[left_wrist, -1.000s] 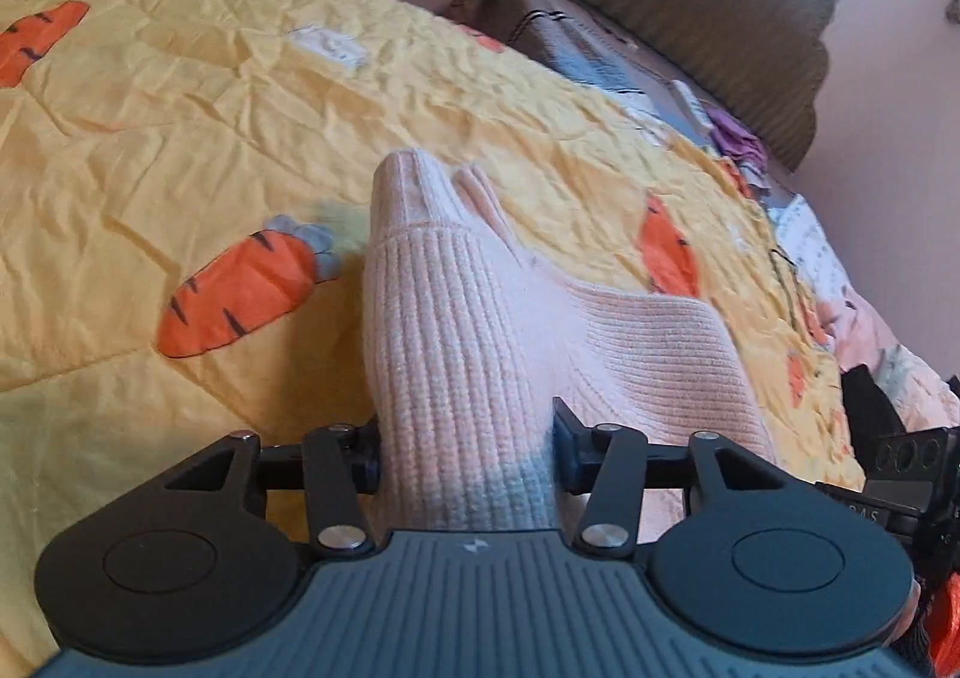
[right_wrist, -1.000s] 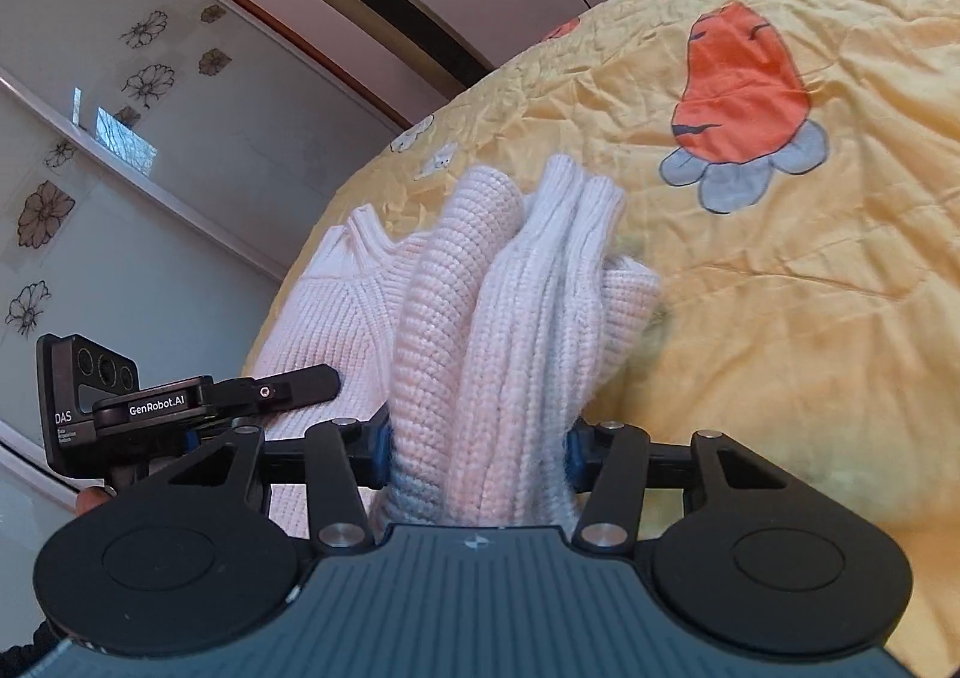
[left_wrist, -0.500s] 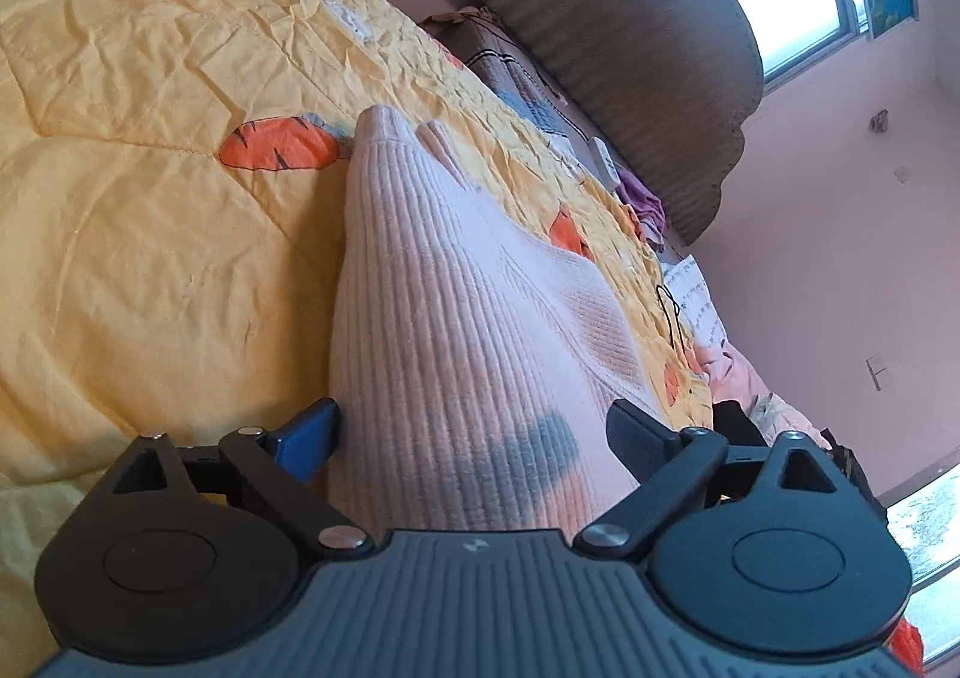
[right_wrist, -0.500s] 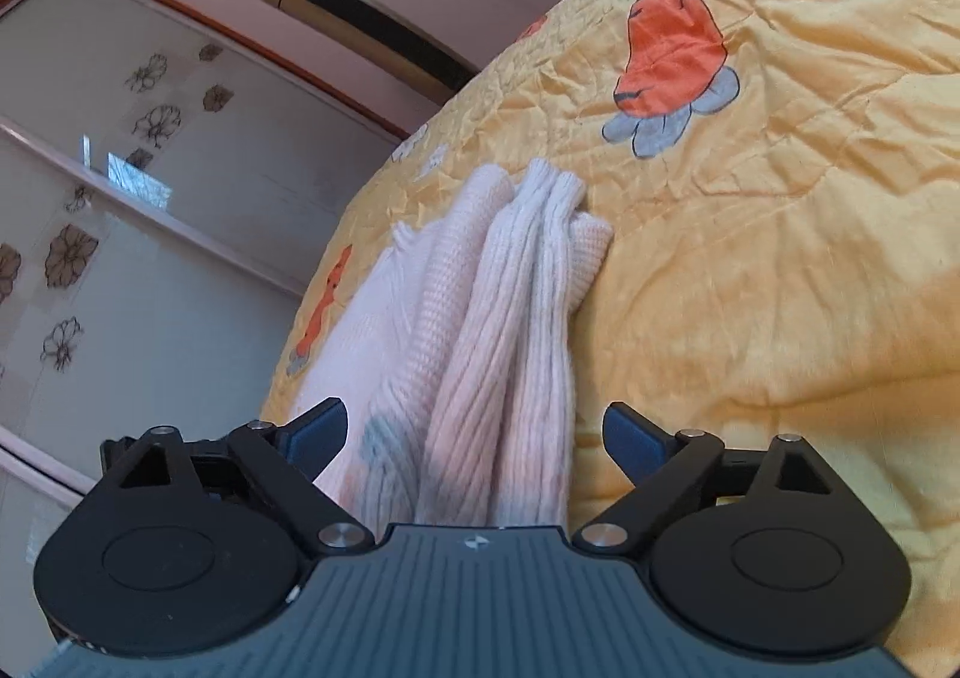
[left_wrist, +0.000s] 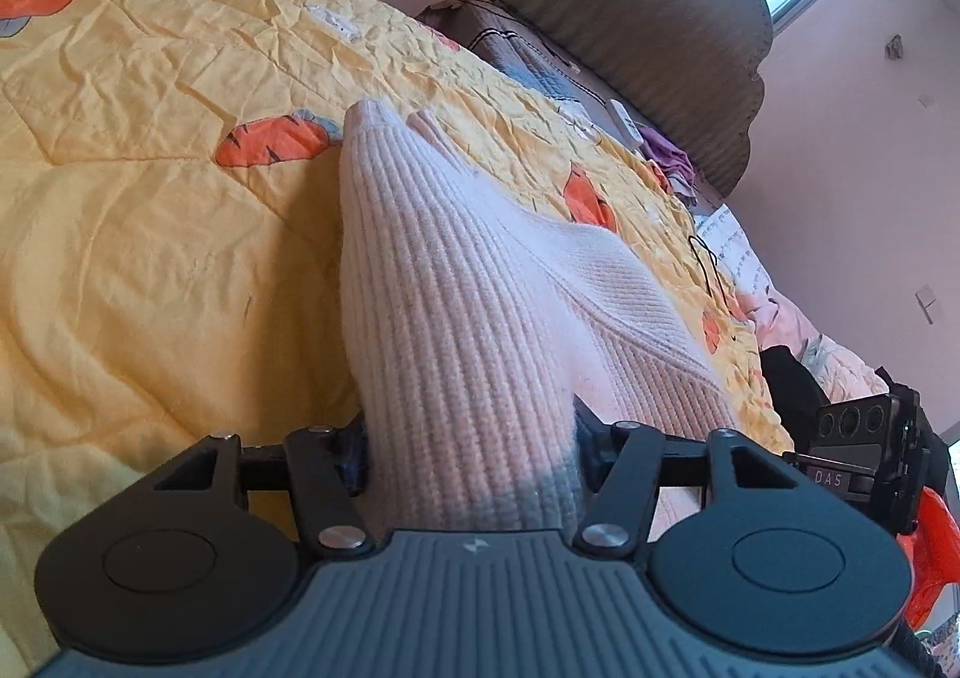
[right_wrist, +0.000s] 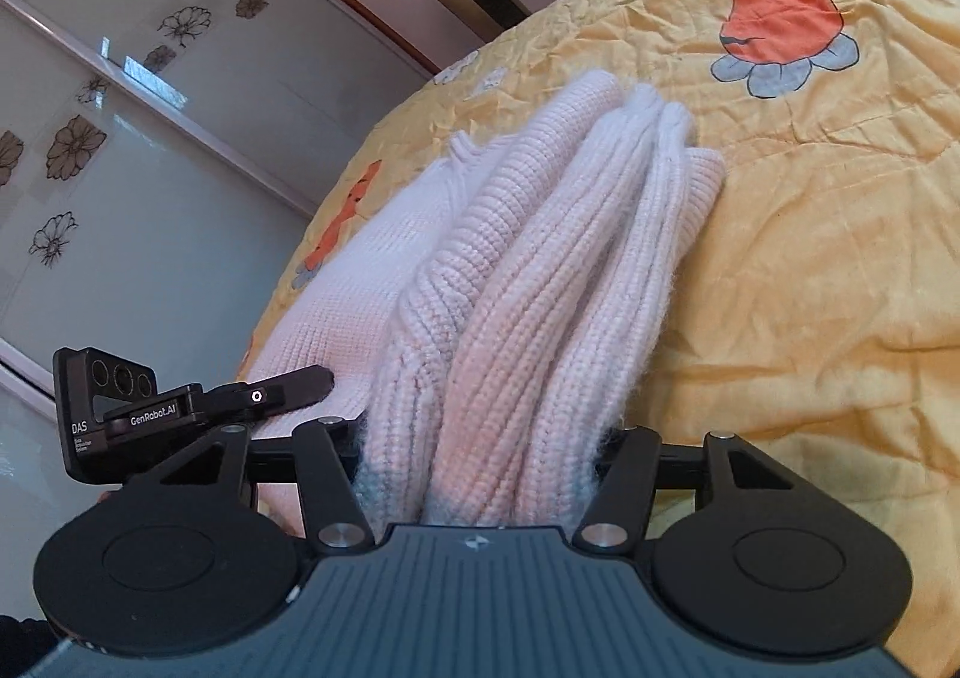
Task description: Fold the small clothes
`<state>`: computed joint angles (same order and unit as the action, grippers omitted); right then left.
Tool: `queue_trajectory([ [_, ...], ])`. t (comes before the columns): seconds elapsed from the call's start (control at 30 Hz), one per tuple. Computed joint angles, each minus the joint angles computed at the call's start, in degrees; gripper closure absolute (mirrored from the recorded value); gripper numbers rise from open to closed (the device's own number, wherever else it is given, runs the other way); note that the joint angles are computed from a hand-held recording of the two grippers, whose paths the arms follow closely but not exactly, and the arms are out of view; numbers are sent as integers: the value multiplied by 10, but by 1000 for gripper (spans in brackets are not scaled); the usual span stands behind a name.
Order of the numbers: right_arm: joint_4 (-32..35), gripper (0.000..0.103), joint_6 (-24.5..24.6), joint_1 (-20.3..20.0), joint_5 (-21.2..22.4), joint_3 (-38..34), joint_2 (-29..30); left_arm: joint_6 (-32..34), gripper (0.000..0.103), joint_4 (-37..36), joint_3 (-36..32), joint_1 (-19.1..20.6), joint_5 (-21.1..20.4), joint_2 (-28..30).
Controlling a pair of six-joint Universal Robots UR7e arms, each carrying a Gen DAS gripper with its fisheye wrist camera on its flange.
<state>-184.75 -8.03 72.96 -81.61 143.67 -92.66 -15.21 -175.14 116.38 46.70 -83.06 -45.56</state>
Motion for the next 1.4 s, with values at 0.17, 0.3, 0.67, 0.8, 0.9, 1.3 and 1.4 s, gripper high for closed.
queue_trajectory([
  [0.17,-51,42,-4,-23,14,33,13,-19,21,-28,6,18,-11,17],
  [0.3,-57,32,51,-37,35,39,6,-24,13,-39,37,8,-11,-11],
  [0.67,-137,37,52,12,-52,65,32,-46,54,-60,77,-43,55,-15],
  [0.8,-87,45,45,14,-24,69,-17,-37,58,-34,89,-47,36,-49],
  [0.9,-42,45,40,16,-29,73,-39,-35,54,-46,103,-43,42,-41],
  [1.3,-292,30,86,60,-130,111,-24,212,0,-396,181,-202,286,4],
  [1.4,-308,30,60,108,-138,52,20,264,0,-370,127,-213,321,79],
])
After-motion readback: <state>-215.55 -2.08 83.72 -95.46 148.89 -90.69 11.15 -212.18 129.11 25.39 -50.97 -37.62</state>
